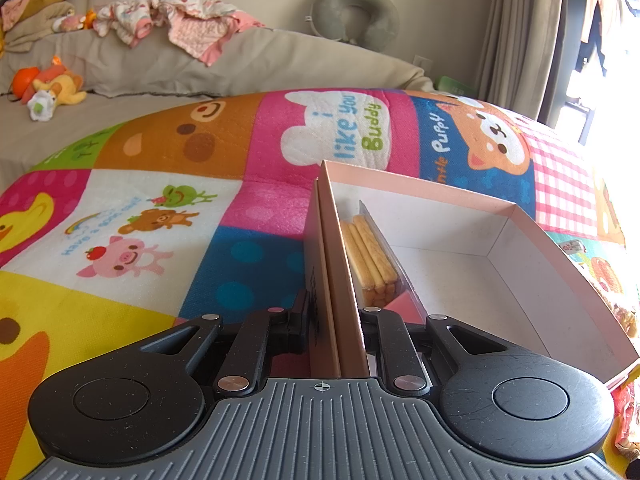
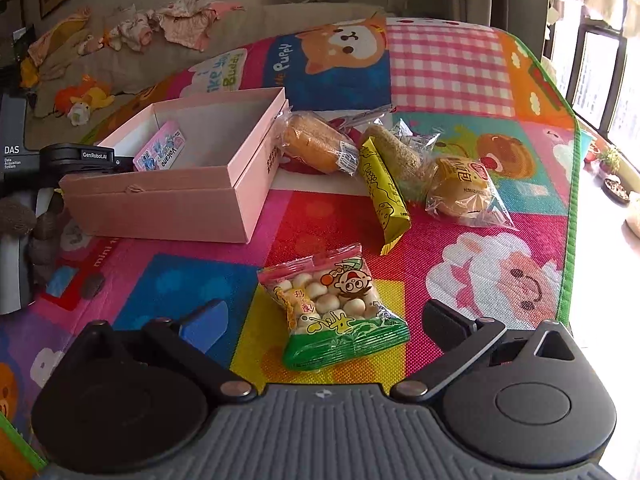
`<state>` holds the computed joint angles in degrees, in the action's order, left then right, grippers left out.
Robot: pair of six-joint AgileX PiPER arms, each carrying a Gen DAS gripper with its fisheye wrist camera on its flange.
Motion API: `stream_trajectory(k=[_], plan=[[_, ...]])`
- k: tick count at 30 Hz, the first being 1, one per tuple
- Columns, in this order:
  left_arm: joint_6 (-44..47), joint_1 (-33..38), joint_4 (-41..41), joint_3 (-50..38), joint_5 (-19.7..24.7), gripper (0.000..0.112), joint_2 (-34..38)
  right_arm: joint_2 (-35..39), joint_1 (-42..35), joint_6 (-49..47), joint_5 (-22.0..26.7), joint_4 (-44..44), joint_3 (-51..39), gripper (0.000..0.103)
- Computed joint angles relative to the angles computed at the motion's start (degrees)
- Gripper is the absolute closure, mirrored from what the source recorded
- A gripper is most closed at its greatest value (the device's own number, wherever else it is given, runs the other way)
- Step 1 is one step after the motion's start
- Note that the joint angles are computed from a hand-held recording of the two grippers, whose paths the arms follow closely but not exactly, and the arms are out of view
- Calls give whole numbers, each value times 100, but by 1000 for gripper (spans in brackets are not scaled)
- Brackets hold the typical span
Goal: Organize objects
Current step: 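Grasp the green peanut-candy packet with the right gripper, then carry the peanut-candy packet into the pink box and open the right gripper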
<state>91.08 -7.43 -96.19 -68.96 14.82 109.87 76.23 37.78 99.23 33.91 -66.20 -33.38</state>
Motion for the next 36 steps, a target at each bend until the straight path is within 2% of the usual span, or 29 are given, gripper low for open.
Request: stream_trajectory(k=[3, 5, 7, 8, 11, 13, 19, 20, 21, 23, 24, 25, 29, 32, 36], plan=[[10, -1, -9, 2, -2, 95, 0, 96, -413, 53, -637, 95, 5, 0], [15, -2, -14, 2, -3, 95, 1, -13, -424, 24, -1034, 80, 122, 0], [20, -1, -19, 2, -2, 95, 1, -131, -319, -217, -1218, 238, 183, 0], [20, -1, -19, 2, -2, 95, 1, -182, -173, -331, -1152, 360, 183, 0], [24, 0, -23, 5, -1, 95, -1, -165, 249, -4, -470, 212, 99, 0], [26, -1, -25, 3, 0, 95, 2, -92, 282, 171, -208, 95, 9, 0], [32, -1, -29, 4, 0, 95, 2, 507, -200, 393, -520, -281, -366, 0], [32, -1, -29, 4, 0, 95, 2, 653, -245, 362, -508, -281, -473, 5], [32, -1, -29, 4, 0, 95, 2, 746, -291, 247, -516, -200, -560, 16], [38, -1, -36, 9, 0, 96, -1, 892, -336, -198, -465, 188, -756, 28], [38, -1, -36, 9, 0, 96, -1, 903, -261, -406, -343, 337, -826, 41], [41, -1, -40, 6, 1, 96, 3, 877, -223, -700, -295, 565, -869, 46], [53, -3, -50, 7, -2, 96, 3, 366, -229, -2212, -560, 2058, -808, 47], [53, -2, -51, 12, 0, 96, -1, 22, 116, -2868, -192, 2723, -955, 48], [52, -2, -51, 9, 2, 96, 3, -340, 573, -3425, 223, 3010, -1559, 48]])
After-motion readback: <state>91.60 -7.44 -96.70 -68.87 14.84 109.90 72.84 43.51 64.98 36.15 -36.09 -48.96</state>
